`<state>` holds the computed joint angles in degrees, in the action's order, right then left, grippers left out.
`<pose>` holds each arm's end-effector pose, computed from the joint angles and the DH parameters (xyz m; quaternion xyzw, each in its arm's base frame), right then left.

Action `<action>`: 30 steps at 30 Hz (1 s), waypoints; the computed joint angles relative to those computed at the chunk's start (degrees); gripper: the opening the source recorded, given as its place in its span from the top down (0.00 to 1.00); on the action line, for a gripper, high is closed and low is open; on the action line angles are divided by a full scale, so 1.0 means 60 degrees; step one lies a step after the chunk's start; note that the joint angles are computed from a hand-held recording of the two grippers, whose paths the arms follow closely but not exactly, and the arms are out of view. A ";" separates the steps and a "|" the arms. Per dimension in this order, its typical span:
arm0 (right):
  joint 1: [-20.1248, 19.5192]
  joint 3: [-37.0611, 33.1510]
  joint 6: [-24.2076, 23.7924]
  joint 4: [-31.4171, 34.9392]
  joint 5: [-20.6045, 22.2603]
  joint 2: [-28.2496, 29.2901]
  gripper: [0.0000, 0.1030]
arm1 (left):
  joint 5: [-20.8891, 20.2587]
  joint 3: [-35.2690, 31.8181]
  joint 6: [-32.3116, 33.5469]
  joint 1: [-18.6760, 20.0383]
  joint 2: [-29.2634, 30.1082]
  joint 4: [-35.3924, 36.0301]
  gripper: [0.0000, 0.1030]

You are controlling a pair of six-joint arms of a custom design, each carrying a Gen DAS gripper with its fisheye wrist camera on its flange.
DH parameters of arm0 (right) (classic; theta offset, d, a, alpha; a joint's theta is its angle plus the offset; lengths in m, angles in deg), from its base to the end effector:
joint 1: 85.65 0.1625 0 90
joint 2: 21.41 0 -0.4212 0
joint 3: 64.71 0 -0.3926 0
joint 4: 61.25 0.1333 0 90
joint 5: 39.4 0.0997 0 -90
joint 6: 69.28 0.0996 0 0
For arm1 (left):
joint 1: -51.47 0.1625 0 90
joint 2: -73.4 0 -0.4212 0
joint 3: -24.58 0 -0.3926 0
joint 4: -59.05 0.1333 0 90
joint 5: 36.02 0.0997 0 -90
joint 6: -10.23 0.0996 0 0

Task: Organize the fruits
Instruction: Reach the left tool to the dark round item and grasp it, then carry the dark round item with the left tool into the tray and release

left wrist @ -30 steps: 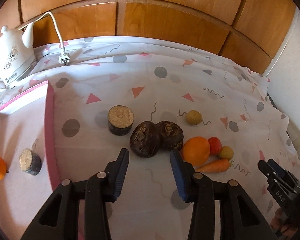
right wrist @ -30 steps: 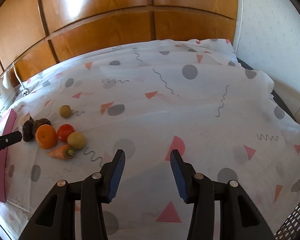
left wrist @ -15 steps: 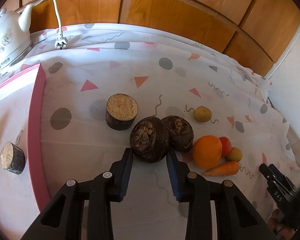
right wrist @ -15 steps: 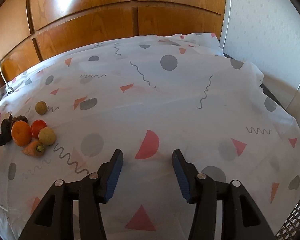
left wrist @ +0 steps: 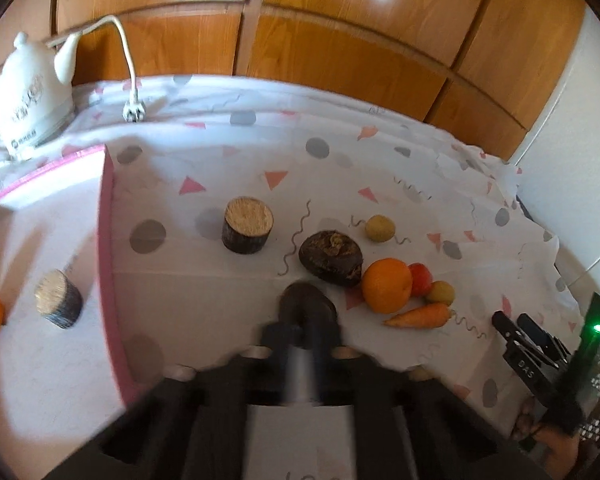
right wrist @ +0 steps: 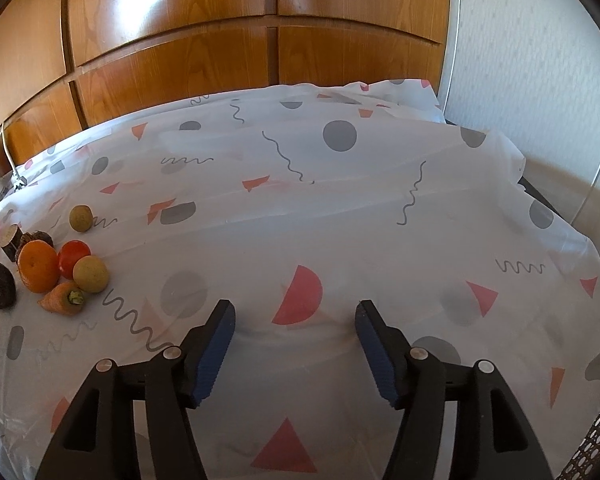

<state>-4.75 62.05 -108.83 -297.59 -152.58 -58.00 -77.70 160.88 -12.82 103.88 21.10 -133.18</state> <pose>0.0188 -0.4776 0.0528 0.1357 -0.8588 0.3472 0.3515 -0.0880 -0.4548 0.0736 0.0497 0.9018 -0.3288 0.2759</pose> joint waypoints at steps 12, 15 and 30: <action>0.0040 -0.0027 -0.0101 -0.0157 -0.0106 0.0074 0.38 | -0.0041 0.0189 0.0370 -0.0128 -0.0178 0.0572 0.41; 0.0030 -0.0018 -0.0096 -0.0166 -0.0089 0.0069 0.38 | 0.0086 0.0028 0.0617 -0.0105 -0.0016 0.0652 0.35; 0.0011 -0.0025 -0.0094 -0.0170 -0.0050 0.0069 0.38 | -0.0258 0.0016 0.0685 0.0047 -0.0179 0.0444 0.62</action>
